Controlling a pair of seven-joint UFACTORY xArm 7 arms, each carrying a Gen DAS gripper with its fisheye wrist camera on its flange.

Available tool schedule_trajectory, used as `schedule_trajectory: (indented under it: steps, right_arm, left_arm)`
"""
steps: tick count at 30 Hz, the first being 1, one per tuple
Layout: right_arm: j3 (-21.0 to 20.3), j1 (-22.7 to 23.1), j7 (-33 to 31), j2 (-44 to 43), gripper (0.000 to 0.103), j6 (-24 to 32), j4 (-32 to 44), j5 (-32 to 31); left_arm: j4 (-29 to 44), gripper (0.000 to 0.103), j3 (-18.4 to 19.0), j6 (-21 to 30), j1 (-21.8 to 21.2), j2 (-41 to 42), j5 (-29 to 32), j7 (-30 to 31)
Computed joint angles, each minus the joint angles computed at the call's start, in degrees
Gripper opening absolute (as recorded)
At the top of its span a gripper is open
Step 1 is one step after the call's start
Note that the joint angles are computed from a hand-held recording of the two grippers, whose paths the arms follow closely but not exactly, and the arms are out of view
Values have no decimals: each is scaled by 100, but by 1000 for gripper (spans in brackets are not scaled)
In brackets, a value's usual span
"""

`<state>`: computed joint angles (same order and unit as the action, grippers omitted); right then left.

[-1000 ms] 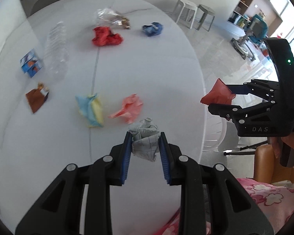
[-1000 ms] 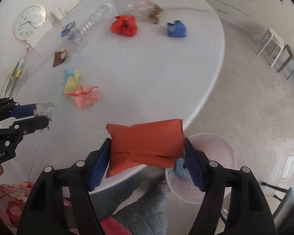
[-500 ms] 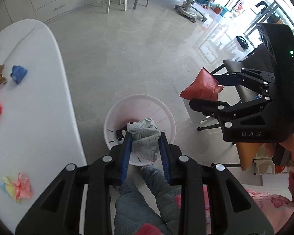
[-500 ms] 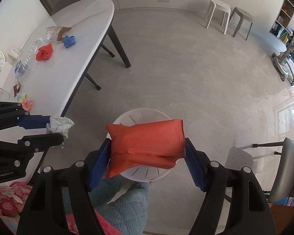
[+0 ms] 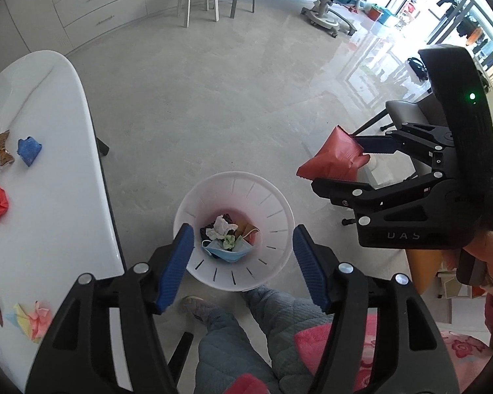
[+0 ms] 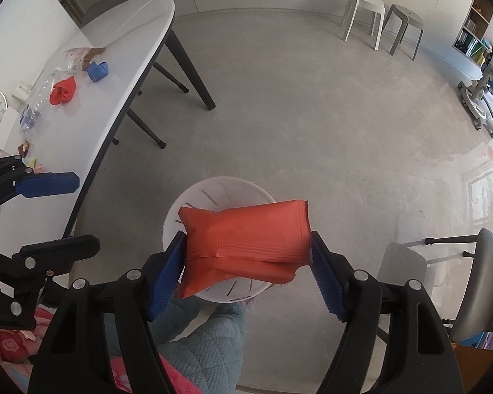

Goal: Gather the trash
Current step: 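Carry grey paper and orange bag over the wastebasket, open the left gripper, then open the right gripper to drop the orange bag into the wastebasket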

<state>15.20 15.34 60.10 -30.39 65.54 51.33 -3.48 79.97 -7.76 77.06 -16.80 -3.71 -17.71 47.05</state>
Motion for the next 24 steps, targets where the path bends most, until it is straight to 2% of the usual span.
schedule_trajectory:
  steps: [14, 18, 19, 24]
  right_arm:
    - [-17, 231, -140, 970, 78, -614, 309, 101]
    - [-79, 365, -200, 1421, 83, -710, 457, 251]
    - [-105, 402, -243, 1571, 88, -663, 544, 315]
    - [-160, 495, -197, 2028, 98, -353, 1039, 261]
  left_arm:
    - [90, 70, 268, -57, 349, -209, -47, -100]
    - [158, 71, 373, -23, 511, -179, -32, -87]
    - [191, 71, 403, -19, 558, -156, -36, -83]
    - [362, 71, 479, -17, 746, -8, -35, -107]
